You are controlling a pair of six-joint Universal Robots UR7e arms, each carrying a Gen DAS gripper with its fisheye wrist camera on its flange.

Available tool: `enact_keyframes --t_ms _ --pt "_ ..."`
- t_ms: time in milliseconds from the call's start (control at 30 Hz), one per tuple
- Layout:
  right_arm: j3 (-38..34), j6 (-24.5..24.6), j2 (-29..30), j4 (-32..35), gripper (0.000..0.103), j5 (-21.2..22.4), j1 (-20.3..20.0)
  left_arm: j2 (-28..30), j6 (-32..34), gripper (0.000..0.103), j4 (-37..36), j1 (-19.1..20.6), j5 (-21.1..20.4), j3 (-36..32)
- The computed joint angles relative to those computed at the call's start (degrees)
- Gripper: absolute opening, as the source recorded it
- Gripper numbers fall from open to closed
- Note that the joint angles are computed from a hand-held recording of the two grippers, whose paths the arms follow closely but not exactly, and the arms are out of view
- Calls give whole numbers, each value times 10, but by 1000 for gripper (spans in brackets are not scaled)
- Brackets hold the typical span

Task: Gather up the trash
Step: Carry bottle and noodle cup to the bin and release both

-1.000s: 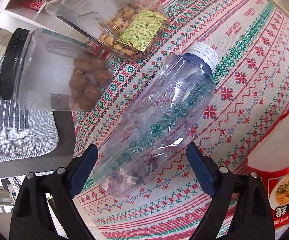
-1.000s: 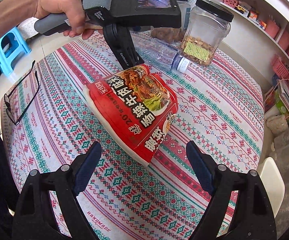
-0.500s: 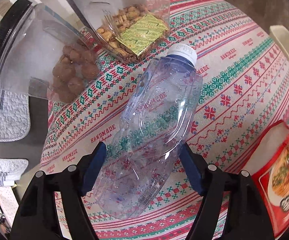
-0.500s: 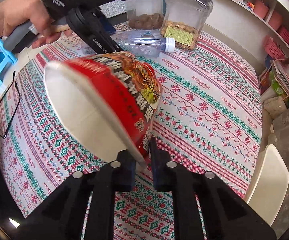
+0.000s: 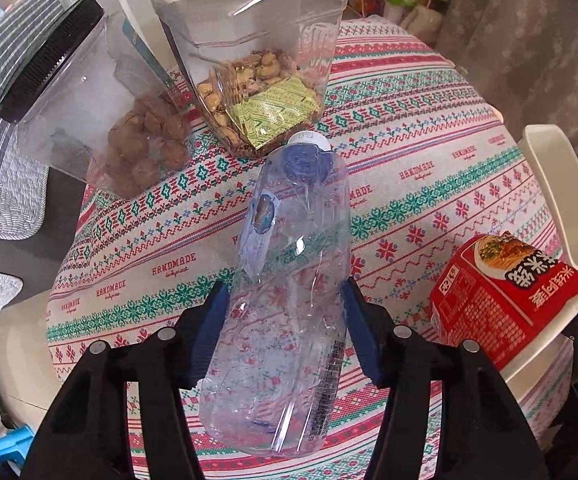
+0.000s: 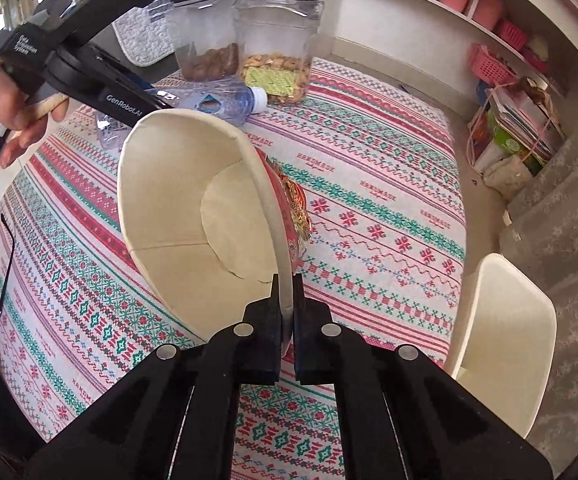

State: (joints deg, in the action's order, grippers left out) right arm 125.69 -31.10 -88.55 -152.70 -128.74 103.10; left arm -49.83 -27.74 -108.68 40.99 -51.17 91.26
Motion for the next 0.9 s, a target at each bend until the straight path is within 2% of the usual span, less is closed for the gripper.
enact_keyframes --t_ms 367,533,733,900 --pt "-8 35 -49 20 3 -7 -30 20 2 57 -76 -31 -48 -5" --pt "-13 56 -73 23 3 -10 -50 43 18 57 -122 -54 -92 -16" --pt "-12 107 -115 30 3 -15 -85 80 19 57 -168 -74 -139 -33" --pt "1 126 -154 -3 3 -18 -113 123 21 57 -195 -82 -184 -62"
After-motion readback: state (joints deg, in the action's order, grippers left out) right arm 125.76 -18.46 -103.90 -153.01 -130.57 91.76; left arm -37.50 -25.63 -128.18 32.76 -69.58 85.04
